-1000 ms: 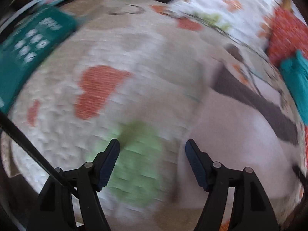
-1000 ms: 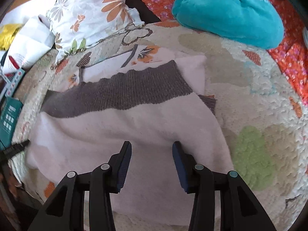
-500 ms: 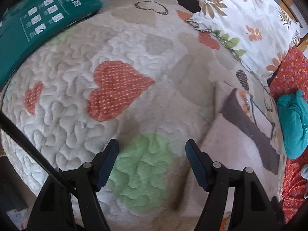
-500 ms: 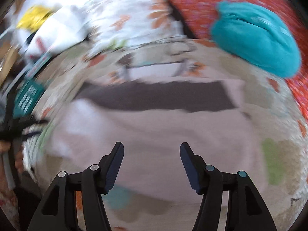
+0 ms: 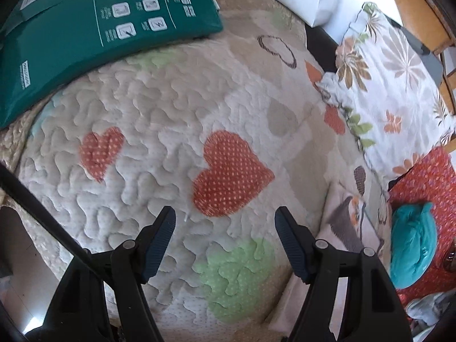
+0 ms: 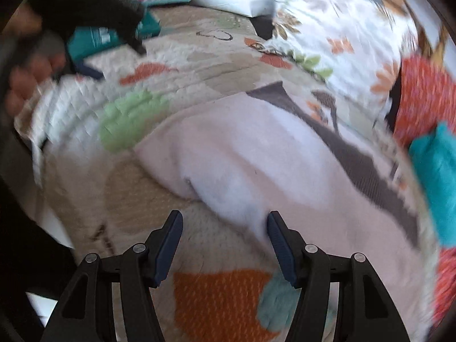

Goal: Fold small clothes

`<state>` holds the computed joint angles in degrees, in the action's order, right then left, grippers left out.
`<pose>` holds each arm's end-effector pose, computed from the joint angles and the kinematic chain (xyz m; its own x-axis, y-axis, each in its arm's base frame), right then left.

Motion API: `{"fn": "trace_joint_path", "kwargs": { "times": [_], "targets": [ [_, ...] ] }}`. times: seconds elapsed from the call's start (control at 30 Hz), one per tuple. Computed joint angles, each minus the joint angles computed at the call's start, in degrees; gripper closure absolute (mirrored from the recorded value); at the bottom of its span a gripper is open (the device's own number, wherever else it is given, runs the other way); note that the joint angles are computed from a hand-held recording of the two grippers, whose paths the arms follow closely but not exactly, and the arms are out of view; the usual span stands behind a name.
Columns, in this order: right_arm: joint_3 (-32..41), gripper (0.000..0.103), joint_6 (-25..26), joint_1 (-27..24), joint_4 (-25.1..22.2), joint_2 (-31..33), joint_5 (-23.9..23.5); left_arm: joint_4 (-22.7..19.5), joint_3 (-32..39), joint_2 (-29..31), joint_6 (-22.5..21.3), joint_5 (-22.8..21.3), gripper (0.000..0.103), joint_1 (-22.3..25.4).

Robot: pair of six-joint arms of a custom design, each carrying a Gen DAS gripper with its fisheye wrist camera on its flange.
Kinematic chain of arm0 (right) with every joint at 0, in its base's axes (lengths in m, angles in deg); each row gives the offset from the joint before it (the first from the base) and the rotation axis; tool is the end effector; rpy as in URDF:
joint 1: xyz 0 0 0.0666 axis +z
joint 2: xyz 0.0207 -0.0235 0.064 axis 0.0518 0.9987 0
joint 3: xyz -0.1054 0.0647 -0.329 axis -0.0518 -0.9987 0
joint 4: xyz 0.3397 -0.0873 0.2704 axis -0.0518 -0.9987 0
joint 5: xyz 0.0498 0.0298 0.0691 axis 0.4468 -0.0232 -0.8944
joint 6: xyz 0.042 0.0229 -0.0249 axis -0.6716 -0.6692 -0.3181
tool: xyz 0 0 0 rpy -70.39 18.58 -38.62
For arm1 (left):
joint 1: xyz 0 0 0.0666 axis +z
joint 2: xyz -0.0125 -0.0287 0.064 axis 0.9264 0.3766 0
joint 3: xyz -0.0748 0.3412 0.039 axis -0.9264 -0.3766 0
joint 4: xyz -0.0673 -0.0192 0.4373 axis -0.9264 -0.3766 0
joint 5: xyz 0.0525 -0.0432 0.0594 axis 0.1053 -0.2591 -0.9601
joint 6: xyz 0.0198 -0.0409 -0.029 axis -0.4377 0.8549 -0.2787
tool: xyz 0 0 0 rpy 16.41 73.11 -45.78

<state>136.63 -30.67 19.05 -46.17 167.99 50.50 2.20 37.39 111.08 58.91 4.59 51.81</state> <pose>0.5418 0.1519 0.4418 -0.6255 -0.5397 -0.5634 -0.4599 0.8384 -0.2926 0.6360 -0.1835 0.4777 -0.6978 -0.6259 -0.3484 -0.4605 0.7645 -0.4511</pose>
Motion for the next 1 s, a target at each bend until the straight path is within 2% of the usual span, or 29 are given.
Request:
{"fn": "trace_joint_path", "kwargs": {
  "times": [0.1, 0.27, 0.43, 0.57, 0.67, 0.77, 0.83, 0.93, 1.0],
  "targets": [
    [-0.2, 0.038, 1.7, 1.5, 3.7, 1.0, 4.3, 1.0, -0.7, -0.8, 0.3, -0.2, 0.03, 0.3],
    [3.5, 0.039, 3.0, 3.1, 5.8, 4.9, 8.0, 1.9, -1.6, -1.4, 1.8, 0.1, 0.03, 0.9],
    [6.7, 0.041, 3.1, 3.7, 6.8, 8.1, 9.0, 2.2, -3.1, -2.3, 3.4, 0.3, 0.03, 1.4],
    [7.8, 0.076, 1.1, 3.2, 4.2, 8.4, 4.0, 2.1, -3.9, -2.7, 4.2, 0.4, 0.03, 1.5],
    [9.7, 0.086, -1.9, 2.5, 1.1, 8.9, 0.5, 1.1, -3.4, -2.2, 4.2, 0.2, 0.03, 1.1],
    [15.3, 0.091, -9.0, -0.5, -4.6, 11.1, -7.8, 0.4, -2.2, -1.2, 4.0, 0.9, 0.03, 0.5],
    [18.8, 0.093, -14.7, -3.6, -6.4, 11.8, -13.7, -0.2, -1.3, -0.6, 3.8, 0.4, 0.03, -0.2],
    [21.0, 0.095, -21.9, -8.8, -6.5, 10.8, -20.4, -2.0, 1.7, 1.5, 2.6, -1.1, 0.03, -1.6],
    [20.8, 0.096, -25.4, -12.6, -5.7, 9.3, -22.8, -3.0, 3.8, 3.0, 1.9, -1.5, 0.03, -2.6]
  ]
}}
